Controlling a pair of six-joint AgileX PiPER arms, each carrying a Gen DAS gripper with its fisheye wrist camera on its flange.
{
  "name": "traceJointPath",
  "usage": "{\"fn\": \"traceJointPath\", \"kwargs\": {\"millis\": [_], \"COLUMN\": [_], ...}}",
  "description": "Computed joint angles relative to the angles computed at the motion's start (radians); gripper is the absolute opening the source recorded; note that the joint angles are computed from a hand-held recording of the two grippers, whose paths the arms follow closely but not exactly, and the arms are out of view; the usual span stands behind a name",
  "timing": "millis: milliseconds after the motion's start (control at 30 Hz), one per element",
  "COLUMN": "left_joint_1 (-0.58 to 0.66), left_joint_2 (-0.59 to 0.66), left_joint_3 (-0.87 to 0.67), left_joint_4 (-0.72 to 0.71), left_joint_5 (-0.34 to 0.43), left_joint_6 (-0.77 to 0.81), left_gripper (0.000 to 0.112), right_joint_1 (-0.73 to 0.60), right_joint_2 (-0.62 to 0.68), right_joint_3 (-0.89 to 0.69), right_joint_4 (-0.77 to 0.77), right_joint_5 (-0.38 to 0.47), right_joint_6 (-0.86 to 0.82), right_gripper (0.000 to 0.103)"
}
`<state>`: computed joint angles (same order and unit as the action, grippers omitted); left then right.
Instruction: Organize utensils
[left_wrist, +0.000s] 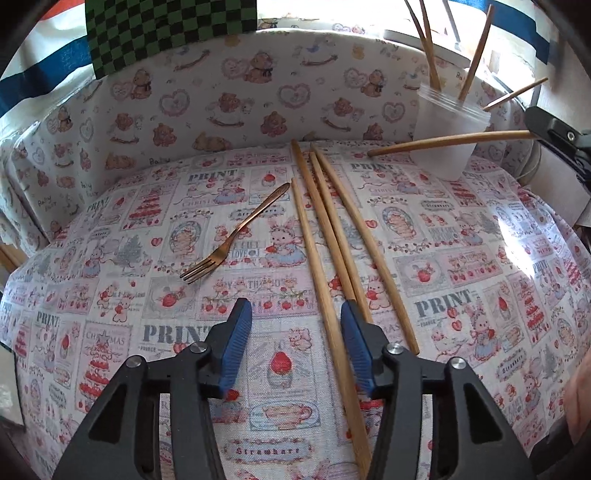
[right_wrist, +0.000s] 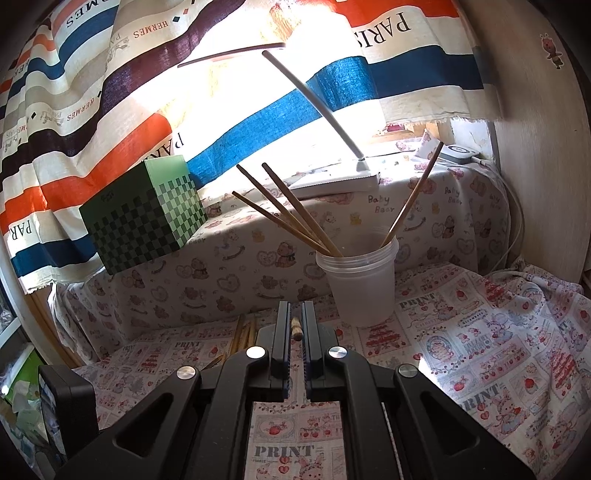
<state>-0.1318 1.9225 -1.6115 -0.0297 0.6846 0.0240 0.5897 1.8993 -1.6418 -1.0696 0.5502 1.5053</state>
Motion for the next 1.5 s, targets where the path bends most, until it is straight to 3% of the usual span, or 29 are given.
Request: {"fn": "traceJointPath", "kwargs": {"millis": [33,67,100,200,333,400,467,633,800,867,967,1100,1200,1233,1367,1500], "left_joint_1": [0.006,0.01,0.015,0.033,0.054,0.08,0.104,0.113,0.147,0.165,0.173,0.192,0.151,0.143,0.137,0.142], "left_joint_2": [-0.003,-0.005,-0.004,-0.018,-0.132,-0.18,-0.201,-0.224,-0.226,-0.204,-0.117,-0.053,-0.021,0.015,0.097,0.169], "left_joint_3": [0.004,0.007,0.005,0.019,0.156,0.211,0.229,0.239,0.238,0.207,0.081,-0.025,-0.096,-0.152,-0.272,-0.391], "left_joint_4": [-0.025,-0.042,-0.06,-0.127,-0.247,-0.414,-0.554,-0.531,-0.629,-0.639,-0.475,-0.42,-0.236,-0.185,-0.12,-0.146], "left_joint_5": [-0.007,-0.011,-0.008,-0.017,-0.188,-0.25,-0.26,-0.274,-0.245,-0.183,-0.018,0.142,0.212,0.275,0.396,0.51], "left_joint_6": [0.022,0.037,0.049,0.121,0.231,0.387,0.536,0.517,0.593,0.594,0.41,0.339,0.195,0.125,0.056,0.08], "left_gripper": [0.031,0.008,0.006,0.006,0.005,0.005,0.006,0.006,0.006,0.006,0.006,0.006,0.006,0.006,0.006,0.009], "right_joint_1": [0.001,0.001,0.0,-0.001,0.003,-0.002,-0.019,-0.038,-0.035,-0.032,-0.027,-0.023,-0.022,-0.023,-0.028,-0.024], "right_joint_2": [0.0,0.002,0.004,0.003,-0.015,-0.026,-0.034,-0.049,-0.06,-0.055,-0.047,-0.042,-0.039,-0.039,-0.037,-0.035], "right_joint_3": [0.001,-0.001,-0.003,0.001,0.027,0.039,0.045,0.063,0.076,0.07,0.06,0.053,0.049,0.05,0.05,0.044], "right_joint_4": [-0.002,-0.001,0.0,-0.017,-0.079,-0.083,-0.037,-0.017,-0.049,-0.042,-0.029,-0.02,-0.025,-0.022,-0.007,0.004], "right_joint_5": [0.001,0.001,0.0,-0.009,-0.015,-0.031,-0.07,-0.106,-0.112,-0.108,-0.099,-0.095,-0.089,-0.091,-0.102,-0.103], "right_joint_6": [0.001,-0.001,-0.003,0.01,0.071,0.083,0.055,0.063,0.093,0.08,0.057,0.036,0.034,0.032,0.014,-0.002], "right_gripper": [0.006,0.006,0.006,0.006,0.006,0.006,0.006,0.006,0.006,0.006,0.006,0.006,0.006,0.006,0.006,0.006]}}
